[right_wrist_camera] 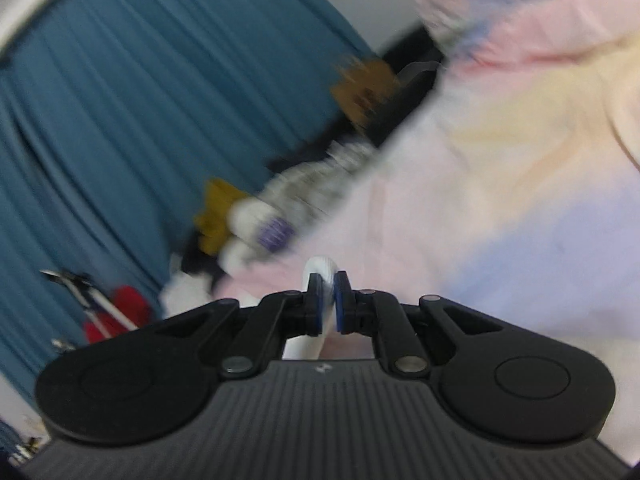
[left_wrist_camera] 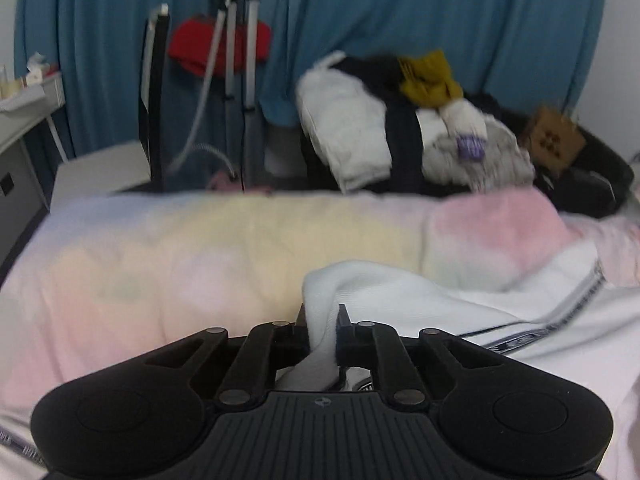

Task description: Fold clothes

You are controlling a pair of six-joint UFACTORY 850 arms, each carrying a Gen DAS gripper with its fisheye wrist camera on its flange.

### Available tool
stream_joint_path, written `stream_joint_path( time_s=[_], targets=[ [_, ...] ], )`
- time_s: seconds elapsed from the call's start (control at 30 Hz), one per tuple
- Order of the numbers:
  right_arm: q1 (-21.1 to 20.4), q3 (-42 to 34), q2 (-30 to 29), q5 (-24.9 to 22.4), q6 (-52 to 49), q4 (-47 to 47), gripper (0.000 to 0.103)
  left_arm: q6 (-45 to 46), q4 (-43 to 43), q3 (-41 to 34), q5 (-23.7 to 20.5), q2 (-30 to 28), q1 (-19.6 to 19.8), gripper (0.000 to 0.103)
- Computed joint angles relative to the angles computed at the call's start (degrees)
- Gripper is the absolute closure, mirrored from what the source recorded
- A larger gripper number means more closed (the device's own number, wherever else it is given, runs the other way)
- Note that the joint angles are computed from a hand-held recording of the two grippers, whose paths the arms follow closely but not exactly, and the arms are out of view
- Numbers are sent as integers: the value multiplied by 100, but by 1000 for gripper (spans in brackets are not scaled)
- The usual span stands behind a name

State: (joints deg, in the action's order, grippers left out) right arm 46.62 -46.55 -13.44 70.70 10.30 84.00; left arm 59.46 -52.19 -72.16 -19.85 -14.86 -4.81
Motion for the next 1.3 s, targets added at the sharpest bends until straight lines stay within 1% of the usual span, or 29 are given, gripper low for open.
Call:
stream_joint_path(
  time_s=[0.07, 0.1, 0.13, 0.17, 0.2, 0.27, 0.3, 0.33, 0.37, 0.4, 0.43, 0.53, 0.63, 0.7, 0.77, 0.83, 0.9, 0.93, 1.0, 1.03, 1.07, 1.13, 1.23, 1.3],
  targets=[
    [51, -21, 31, 319, -76, -81, 94, 225, -78, -97, 89, -216, -31, 90],
    [61, -34, 25, 380, -115, -50, 94, 279, -33, -138, 106, -335, -48, 89],
    [51, -57, -15, 303, -168, 69, 94, 370, -25, -156, 128, -440, -60, 86],
    [32, -92, -67, 170, -281, 231, 94, 602, -156, -96, 165, -504, -56, 84],
    [-12, -157, -151, -109, -532, 495, 94, 798, -261, -33, 212, -559, -60, 83],
    [-138, -240, -319, -829, -907, 997, 94, 850, -213, 140, 251, -513, -57, 74],
    [-201, -244, -387, -1170, -981, 1172, 94, 993, -334, 234, 242, -457, -30, 72],
    [-234, -189, -416, -1402, -862, 1172, 93, 1178, -496, 345, 230, -375, 12, 66],
    [-233, -133, -417, -1451, -723, 1078, 93, 1481, -775, 504, 209, -212, 98, 55],
    [-224, -108, -396, -1422, -709, 1031, 93, 1719, -1007, 648, 168, -53, 186, 52],
    [-226, -119, -359, -1428, -829, 1065, 91, 1727, -1073, 755, 58, 99, 284, 48],
    [-120, -192, -276, -1366, -1150, 1261, 91, 802, -449, 1038, -732, 662, 857, 46],
    [58, -377, -240, -1257, -1641, 1677, 91, -230, 369, 1335, -1500, 1302, 1612, 39],
    [203, -446, -175, -1164, -1901, 1869, 91, -741, 771, 1508, -2110, 1666, 2261, 37],
    [381, -490, -110, -1035, -2071, 2020, 91, -1214, 1175, 1665, -2671, 1931, 2989, 28],
    [560, -532, -32, -904, -2229, 2192, 91, -1791, 1654, 1769, -3124, 2093, 3712, 25],
    [719, -564, 29, -778, -2314, 2365, 91, -2013, 1745, 1799, -3724, 2087, 4457, 25],
    [798, -578, 57, -715, -2344, 2442, 91, -2056, 1710, 1789, -3990, 2041, 4777, 25],
    [953, -608, 99, -581, -2354, 2629, 91, -2208, 1656, 1778, -4283, 1954, 5236, 23],
    [1031, -626, 116, -512, -2346, 2729, 91, -2286, 1638, 1767, -4413, 1899, 5431, 23],
    [1104, -636, 133, -449, -2328, 2819, 91, -2359, 1647, 1777, -4501, 1849, 5512, 22],
    [1237, -625, 174, -349, -2255, 2966, 91, -2591, 1828, 1781, -4644, 1727, 5549, 21],
    [1420, -589, 247, -318, -2061, 3243, 88, -2846, 1847, 1916, -4524, 1713, 5594, 20],
    [1550, -506, 325, -324, -1782, 3341, 79, -2907, 1783, 1973, -4382, 1674, 5562, 18]
  ],
)
